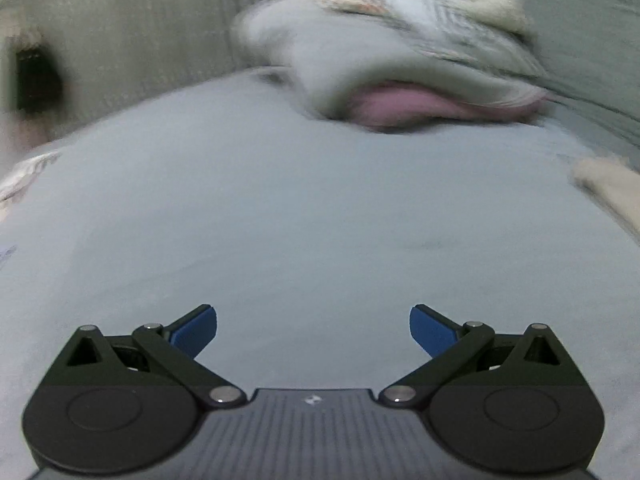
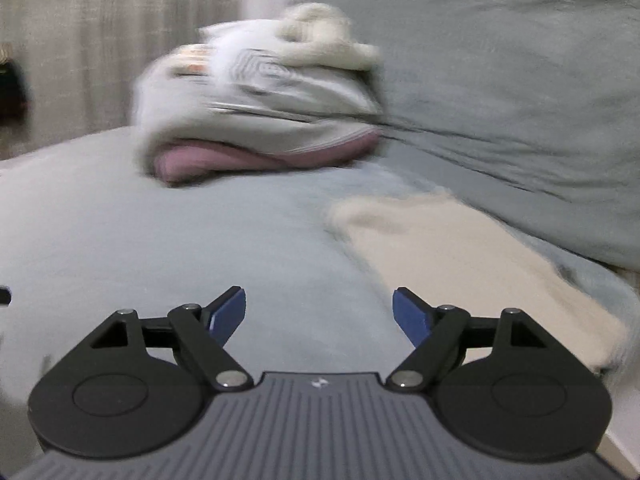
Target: Fold clothes
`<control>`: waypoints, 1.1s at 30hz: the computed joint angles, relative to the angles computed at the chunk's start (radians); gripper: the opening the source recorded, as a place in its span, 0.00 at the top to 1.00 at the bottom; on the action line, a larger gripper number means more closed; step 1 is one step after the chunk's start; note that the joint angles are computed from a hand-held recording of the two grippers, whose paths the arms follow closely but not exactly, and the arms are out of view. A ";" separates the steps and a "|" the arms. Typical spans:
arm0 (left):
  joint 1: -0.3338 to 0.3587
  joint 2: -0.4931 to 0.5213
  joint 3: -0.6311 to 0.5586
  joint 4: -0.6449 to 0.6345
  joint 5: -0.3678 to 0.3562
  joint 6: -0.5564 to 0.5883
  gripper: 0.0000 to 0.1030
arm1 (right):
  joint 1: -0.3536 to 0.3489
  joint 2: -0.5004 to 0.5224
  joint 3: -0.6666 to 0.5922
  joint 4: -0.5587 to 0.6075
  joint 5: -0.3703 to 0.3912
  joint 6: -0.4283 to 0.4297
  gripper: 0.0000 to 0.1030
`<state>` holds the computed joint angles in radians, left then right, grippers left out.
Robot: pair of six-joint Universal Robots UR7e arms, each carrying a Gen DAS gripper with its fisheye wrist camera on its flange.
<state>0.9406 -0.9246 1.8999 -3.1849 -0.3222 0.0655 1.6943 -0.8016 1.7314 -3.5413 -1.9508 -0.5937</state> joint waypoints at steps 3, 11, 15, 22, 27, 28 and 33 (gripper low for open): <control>0.007 -0.138 0.127 0.046 0.081 -0.111 0.01 | 0.050 0.044 -0.069 0.147 0.028 0.075 0.09; 0.076 -0.291 0.228 0.065 0.104 -0.193 0.01 | 0.171 0.266 -0.245 0.430 0.113 0.151 0.09; 0.120 -0.265 0.209 0.019 0.058 -0.125 0.01 | 0.168 0.364 -0.240 0.226 0.099 0.029 0.09; 0.167 -0.132 0.116 -0.262 -0.023 0.121 0.01 | 0.152 0.459 -0.372 0.228 0.081 0.105 0.01; 0.224 -0.039 0.029 -0.367 -0.064 0.278 0.00 | 0.152 0.533 -0.435 0.220 0.029 -0.046 0.00; 0.234 -0.029 0.021 -0.395 -0.080 0.291 0.00 | 0.156 0.536 -0.438 0.215 0.021 -0.057 0.00; 0.268 -0.008 0.000 -0.467 -0.139 0.306 0.00 | 0.155 0.536 -0.443 0.224 0.021 -0.036 0.00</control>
<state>1.2091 -0.9327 1.9002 -3.6519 -0.4614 0.3710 1.8498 -0.2659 1.2888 -3.3172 -1.9298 -0.6301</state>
